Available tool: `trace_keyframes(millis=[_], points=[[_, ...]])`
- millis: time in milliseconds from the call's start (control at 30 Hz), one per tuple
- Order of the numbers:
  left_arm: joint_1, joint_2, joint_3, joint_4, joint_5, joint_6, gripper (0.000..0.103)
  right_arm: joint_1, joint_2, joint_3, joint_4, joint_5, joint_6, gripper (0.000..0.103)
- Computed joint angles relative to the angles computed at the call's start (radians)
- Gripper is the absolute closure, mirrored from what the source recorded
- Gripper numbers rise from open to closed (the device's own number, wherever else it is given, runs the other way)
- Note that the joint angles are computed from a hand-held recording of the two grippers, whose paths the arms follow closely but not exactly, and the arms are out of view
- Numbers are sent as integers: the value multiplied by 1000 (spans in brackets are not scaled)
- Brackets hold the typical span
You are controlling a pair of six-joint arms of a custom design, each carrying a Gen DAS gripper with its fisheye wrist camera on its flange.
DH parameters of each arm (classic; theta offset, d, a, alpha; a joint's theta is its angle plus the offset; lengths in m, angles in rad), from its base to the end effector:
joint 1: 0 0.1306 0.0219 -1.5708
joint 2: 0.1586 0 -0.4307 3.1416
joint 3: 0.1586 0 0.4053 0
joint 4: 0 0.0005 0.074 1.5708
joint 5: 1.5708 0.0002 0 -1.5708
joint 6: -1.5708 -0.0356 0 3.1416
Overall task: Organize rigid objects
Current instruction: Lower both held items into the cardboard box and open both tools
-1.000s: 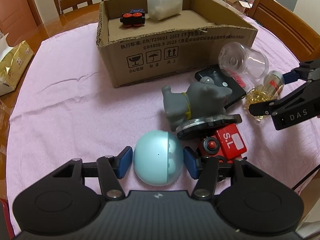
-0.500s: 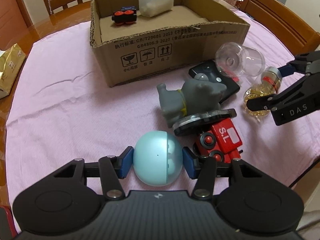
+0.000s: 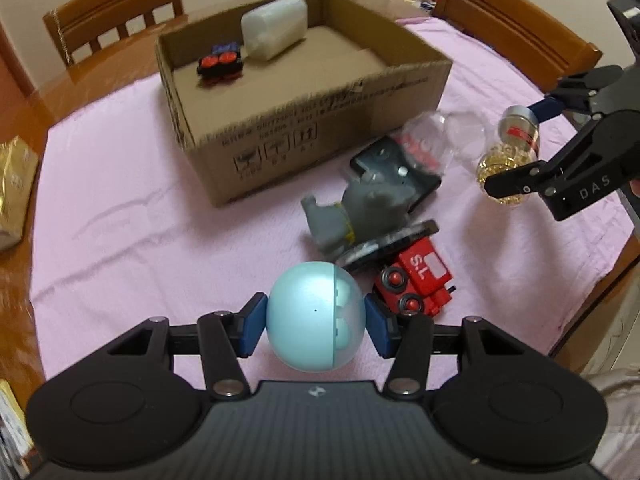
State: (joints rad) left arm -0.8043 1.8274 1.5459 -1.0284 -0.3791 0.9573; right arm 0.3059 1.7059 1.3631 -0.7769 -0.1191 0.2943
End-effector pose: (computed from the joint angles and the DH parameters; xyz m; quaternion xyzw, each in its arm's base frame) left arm 0.4339 -0.4324 0.3086 -0.0988 0.9690 0.0204 0.2254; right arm 0.5479 0.1770 0.3081 -0.3003 0.9255 0.0593 0.2229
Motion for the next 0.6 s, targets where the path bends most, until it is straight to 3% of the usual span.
trace_keyframes(millis=[200,600], points=[[13,-18,45,-21,-40,-78,51,-5,-24,25,-11,-39,23,7],[89,-7,130,5,-136,-224,51,1,-21,69,66,-77,45,7]])
